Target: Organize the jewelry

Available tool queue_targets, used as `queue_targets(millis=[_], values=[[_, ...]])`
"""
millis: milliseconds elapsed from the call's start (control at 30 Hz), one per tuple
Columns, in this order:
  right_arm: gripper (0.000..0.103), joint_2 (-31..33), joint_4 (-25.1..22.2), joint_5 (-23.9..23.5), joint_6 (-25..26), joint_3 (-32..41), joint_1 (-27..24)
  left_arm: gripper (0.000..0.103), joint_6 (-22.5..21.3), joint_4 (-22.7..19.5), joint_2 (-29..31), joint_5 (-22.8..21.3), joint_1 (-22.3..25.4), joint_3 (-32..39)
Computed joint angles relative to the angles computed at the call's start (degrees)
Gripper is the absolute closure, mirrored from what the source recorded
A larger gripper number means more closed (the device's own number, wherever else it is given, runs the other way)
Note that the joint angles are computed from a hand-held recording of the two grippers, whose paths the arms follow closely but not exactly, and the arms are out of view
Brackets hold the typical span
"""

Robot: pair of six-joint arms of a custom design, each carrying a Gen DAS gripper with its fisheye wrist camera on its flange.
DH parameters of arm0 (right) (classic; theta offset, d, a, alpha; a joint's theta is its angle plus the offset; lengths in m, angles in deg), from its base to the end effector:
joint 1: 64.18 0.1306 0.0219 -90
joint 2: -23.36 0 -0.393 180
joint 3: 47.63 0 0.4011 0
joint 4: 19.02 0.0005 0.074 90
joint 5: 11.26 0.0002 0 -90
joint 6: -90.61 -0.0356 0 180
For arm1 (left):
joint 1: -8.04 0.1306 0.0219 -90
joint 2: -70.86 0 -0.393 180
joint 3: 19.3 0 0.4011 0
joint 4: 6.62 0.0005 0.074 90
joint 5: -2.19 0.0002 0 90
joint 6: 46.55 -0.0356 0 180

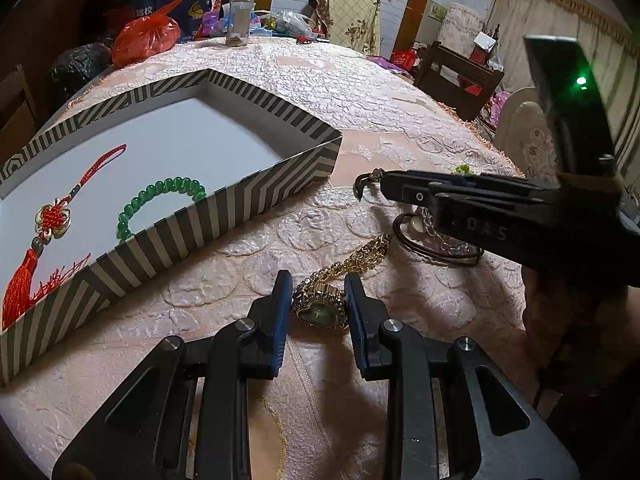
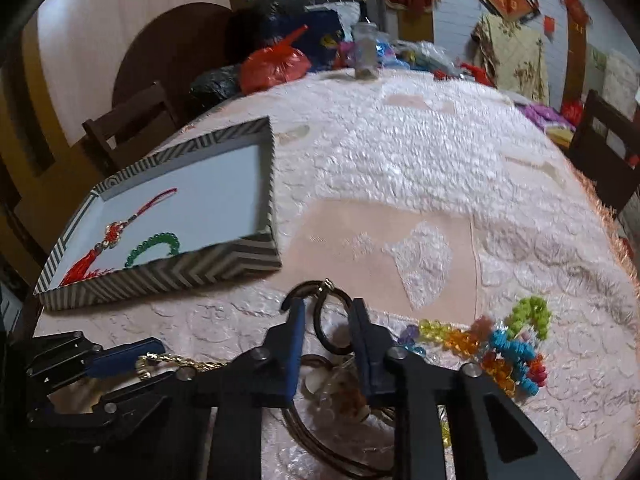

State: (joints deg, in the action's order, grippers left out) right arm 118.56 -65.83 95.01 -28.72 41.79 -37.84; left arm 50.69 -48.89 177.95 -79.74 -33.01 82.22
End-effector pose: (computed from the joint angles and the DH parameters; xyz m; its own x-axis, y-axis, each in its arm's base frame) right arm 0.4726 0.2223 0.3955 -0.7545 0.1511 -0.6386 0.1103 0.9885 0.1036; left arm 0.4562 -0.4046 0.3862 -0.6455 0.3966 -0.6527 0.6451 0.7407 -0.1878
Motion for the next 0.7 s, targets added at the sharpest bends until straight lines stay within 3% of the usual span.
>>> queue_targets(millis=[33,100,367,500,700], values=[[0.097,0.12,-0.52,0.44,-0.27,0.16,-0.07,0.078,0.01,0.01,-0.01,0.04,0.01,-0.02],[0.100,-0.70,0.77,-0.28,-0.37,-0.66,-0.34,0.078,0.04,0.01,0.00,0.02,0.00,-0.01],[0.100,-7.42,4.40,2.16,-4.69,-4.67,0.66,0.078,0.15,0.11,-0.05,0.22,0.04,-0.06],[0.100,-10.71,3.15,2.97,-9.76,-6.87,1.76,0.078,0.03,0.21,-0.09,0.44,0.14,-0.11],[0.100,-12.68,0.33,6.25,-12.59,-8.34,3.92,0.078,-1.55,3.51,-1.60,0.93,-0.18,-2.11]])
